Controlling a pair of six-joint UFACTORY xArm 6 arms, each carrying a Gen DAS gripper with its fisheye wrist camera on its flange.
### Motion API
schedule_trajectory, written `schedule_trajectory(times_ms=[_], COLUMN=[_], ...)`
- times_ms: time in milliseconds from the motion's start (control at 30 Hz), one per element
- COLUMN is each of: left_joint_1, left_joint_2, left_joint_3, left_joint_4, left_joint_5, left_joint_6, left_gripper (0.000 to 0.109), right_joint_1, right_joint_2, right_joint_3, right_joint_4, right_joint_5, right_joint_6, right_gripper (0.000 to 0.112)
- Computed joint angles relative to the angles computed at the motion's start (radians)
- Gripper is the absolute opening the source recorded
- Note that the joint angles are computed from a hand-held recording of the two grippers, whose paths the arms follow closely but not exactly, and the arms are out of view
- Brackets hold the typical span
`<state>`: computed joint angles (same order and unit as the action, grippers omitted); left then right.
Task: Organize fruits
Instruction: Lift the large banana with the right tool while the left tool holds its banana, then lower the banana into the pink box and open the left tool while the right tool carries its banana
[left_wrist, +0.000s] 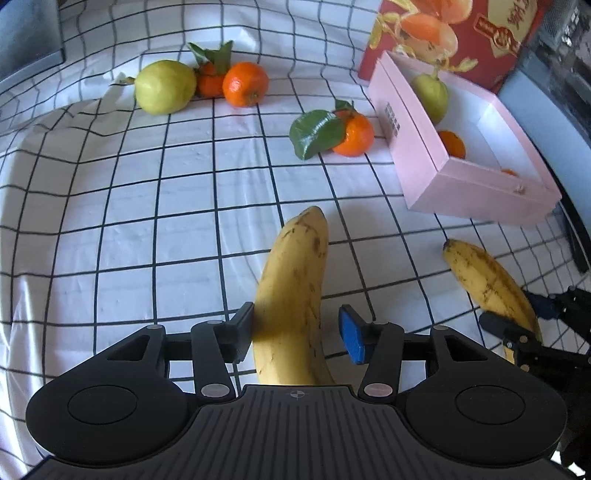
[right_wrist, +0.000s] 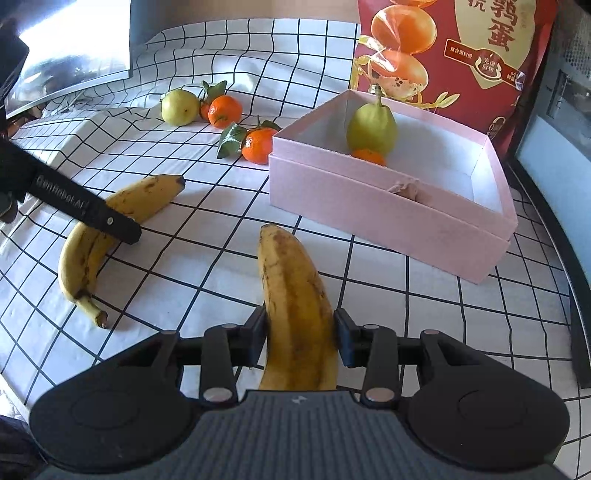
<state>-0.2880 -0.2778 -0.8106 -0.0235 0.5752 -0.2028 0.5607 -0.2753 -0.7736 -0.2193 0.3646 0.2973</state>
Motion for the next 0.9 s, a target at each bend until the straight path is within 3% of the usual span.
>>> schedule_trajectory(times_ms=[167,433,533,767,900], left_joint_1=[-0.013,-0.02,-0.028,-0.017,-0.018], left_joint_2=[0.011,-0.022,-0.028,-0.072,-0.109], left_joint_3=[-0.019,0.052,0.073,0.174,0.225], left_joint_4=[0.049,0.129,0.265,0.565,0.6], left_joint_5=[0.033,-0.067,-0.098,-0.25,-0.34], left_joint_6=[0.024,-0.08,-0.191,-0.464,-0.516], left_gripper=[0.054,0.053,0.043,0.042,0.041], right_joint_1=[-0.002,-0.007,-0.008,-0.007,-0.008], right_joint_2=[-0.011,-0.019,-0.018,-0.008,-0.001], right_joint_3=[0.022,0.044,0.044,0.017,-0.013], right_joint_4=[-0.059,-0.07,-0.06,0.046,0.121], right_joint_5=[-0.027,-0.064,-0.064,-0.024,0.023], right_joint_6=[0.045,0.055,0.048,-0.052,-0.123], right_gripper=[0.038,0.038,0.038,0.038,0.036])
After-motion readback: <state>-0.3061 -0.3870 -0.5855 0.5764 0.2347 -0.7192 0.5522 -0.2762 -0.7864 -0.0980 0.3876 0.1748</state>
